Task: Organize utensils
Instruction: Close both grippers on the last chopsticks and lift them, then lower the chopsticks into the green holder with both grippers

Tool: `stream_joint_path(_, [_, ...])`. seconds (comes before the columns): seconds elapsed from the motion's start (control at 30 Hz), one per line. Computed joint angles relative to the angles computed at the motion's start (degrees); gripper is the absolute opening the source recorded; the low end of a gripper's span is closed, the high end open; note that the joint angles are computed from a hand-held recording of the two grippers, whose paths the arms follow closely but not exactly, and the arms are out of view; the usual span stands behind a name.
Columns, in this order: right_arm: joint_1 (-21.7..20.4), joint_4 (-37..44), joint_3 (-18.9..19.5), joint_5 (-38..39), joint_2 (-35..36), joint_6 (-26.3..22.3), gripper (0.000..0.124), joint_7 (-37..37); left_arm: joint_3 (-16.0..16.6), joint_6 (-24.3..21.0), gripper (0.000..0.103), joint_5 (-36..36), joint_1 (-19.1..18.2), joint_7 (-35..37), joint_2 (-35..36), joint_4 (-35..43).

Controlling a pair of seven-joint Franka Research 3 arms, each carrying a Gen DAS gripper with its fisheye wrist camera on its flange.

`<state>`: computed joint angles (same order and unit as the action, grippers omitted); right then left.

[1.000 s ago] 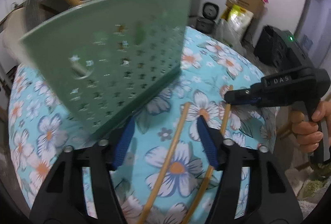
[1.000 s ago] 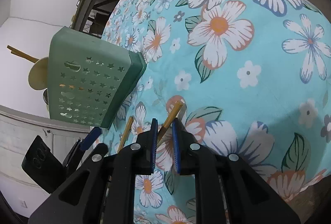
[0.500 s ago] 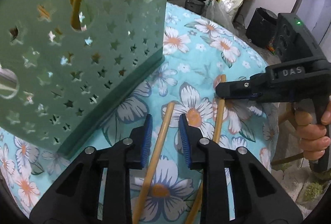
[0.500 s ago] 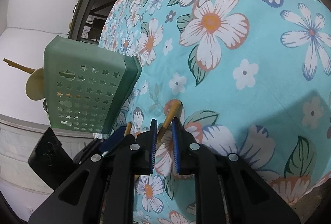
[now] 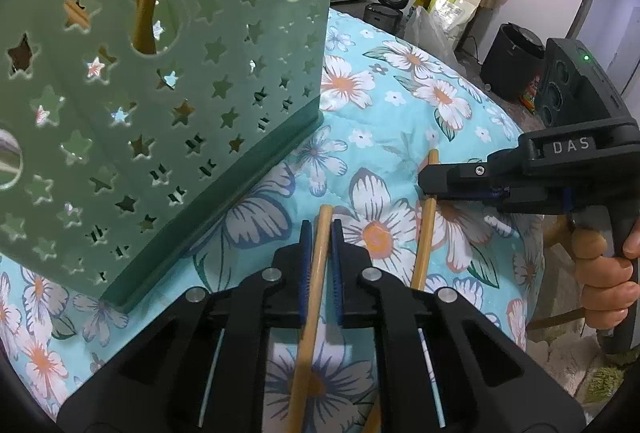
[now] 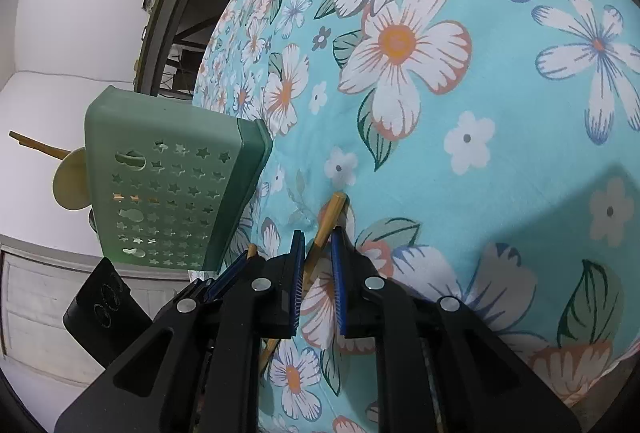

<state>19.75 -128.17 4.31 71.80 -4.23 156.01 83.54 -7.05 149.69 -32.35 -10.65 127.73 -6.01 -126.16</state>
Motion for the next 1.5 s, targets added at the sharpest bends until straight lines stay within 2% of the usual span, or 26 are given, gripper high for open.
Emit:
stream_joint_path(0.23, [-0.11,-0.47,-0.25,1.73,-0.31,-0.5,0.012,-1.06,1.09,1.96,0.007,-1.46,-0.65,1.35,-3.52,-1.93])
stream_joint_path(0.47, [-0.25,-0.62,-0.29,3.28,-0.29,-0.56,0.011,-1.84,4.39,3.72,0.007,-3.82,-2.24,2.35,-9.26,-4.26])
stream_joint_path(0.73, [-0.41,-0.32,-0.3,1.38,-0.34,-1.0,0.012,-0.93,8.77,6.12,0.007,-5.2,-4.16,1.72,-15.17,-5.42])
stream_joint_path(0.97, [-0.29,1.08,0.02,-4.66,-0.93,-0.15,0.012,0.26,12.93,8.58,0.007,-6.5,-6.87,0.97,-19.56,-5.54])
stream_joint_path(1.13, [0.49,2.16,0.47,-11.62,-2.96,2.99,0.012,-0.4,16.71,10.38,0.007,-10.14,-10.54,2.54,-21.82,-3.95])
stream_joint_path(1.3, [1.35,2.76,0.37,-17.71,-4.65,5.5,0.011,-0.12,21.19,14.02,0.006,-17.79,-16.54,7.17,-22.54,0.22])
stream_joint_path(1.37, [1.63,2.91,0.28,-19.54,-4.84,5.83,0.011,0.53,24.19,16.43,0.006,-23.85,-21.0,11.59,-22.44,2.96])
stream_joint_path(1.5, [2.16,2.64,-0.28,-20.01,-5.04,5.67,0.011,1.24,28.16,19.07,0.006,-36.25,-27.24,20.92,-21.22,8.87])
